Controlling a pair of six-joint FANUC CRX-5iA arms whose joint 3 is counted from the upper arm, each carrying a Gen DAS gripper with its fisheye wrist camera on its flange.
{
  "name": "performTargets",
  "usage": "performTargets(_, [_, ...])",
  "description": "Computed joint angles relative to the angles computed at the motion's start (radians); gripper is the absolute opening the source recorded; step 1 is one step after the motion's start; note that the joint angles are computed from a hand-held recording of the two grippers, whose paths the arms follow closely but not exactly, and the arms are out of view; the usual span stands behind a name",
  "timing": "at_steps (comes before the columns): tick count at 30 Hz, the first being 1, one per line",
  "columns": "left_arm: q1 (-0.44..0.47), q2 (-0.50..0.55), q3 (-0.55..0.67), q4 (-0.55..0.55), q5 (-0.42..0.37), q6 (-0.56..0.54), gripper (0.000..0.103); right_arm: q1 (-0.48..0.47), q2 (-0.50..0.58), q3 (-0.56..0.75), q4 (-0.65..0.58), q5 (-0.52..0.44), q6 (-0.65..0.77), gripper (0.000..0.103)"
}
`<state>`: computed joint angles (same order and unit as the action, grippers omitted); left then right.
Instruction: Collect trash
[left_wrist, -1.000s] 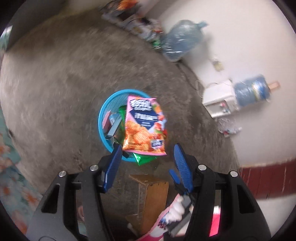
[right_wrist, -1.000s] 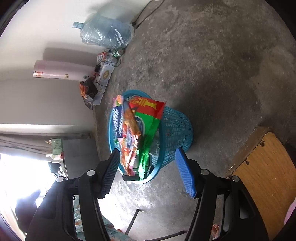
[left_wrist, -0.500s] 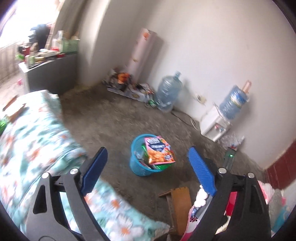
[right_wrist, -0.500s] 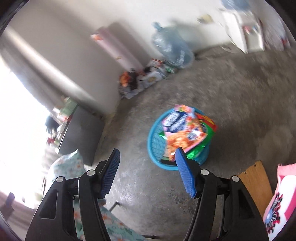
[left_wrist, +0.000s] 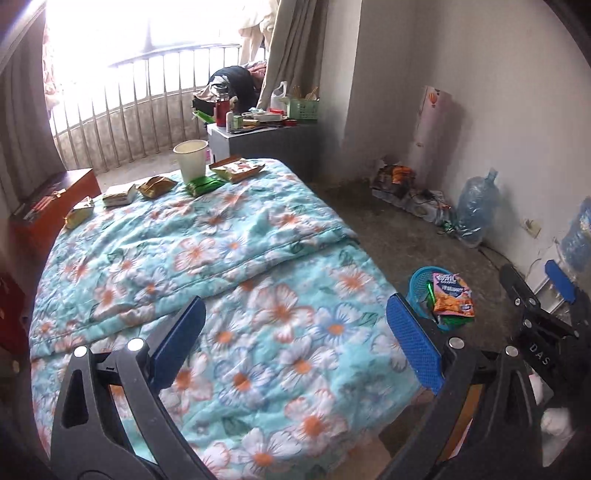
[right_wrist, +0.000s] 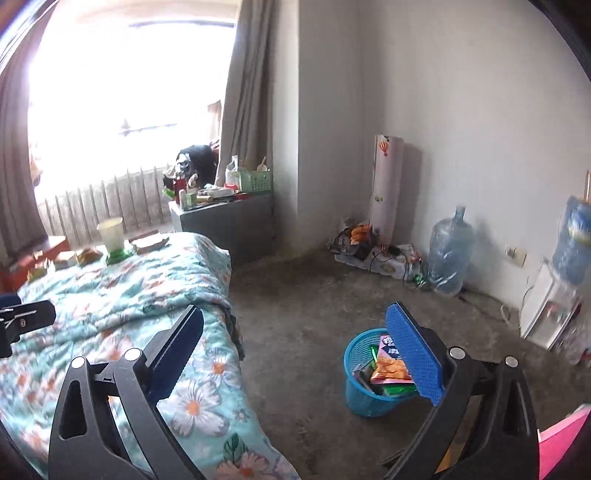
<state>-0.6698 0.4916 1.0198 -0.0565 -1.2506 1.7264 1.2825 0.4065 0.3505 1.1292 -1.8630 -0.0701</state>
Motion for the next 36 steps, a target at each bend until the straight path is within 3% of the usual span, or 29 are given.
performTargets(2, [-0.014,-0.016,-0.01,-0.066,-0.052,0.035,0.094,0.021,0.045,0.083,-0.057,-0.038,0.063,0.096])
performTargets(5, [-0.024,-0.069,-0.101,-0.122,-0.054,0.079,0.094,0.053,0.068,0.137,-0.161,-0.056,0.083,0.096])
performTargets(9, [-0.008,-0.129,-0.21,-0.092,-0.035,0.102,0.094,0.078,0.099,0.194,-0.266,-0.093,0.097,0.096])
performTargets(13, [-0.004,-0.134,-0.219,-0.085,-0.069,0.117,0.094,0.089,0.102,0.212,-0.321,-0.095,0.069,0.096])
performTargets(36, [-0.021,-0.15,-0.205,-0.134,-0.071,0.152,0.094,0.092,0.118,0.238,-0.28,-0.135,0.094,0.096])
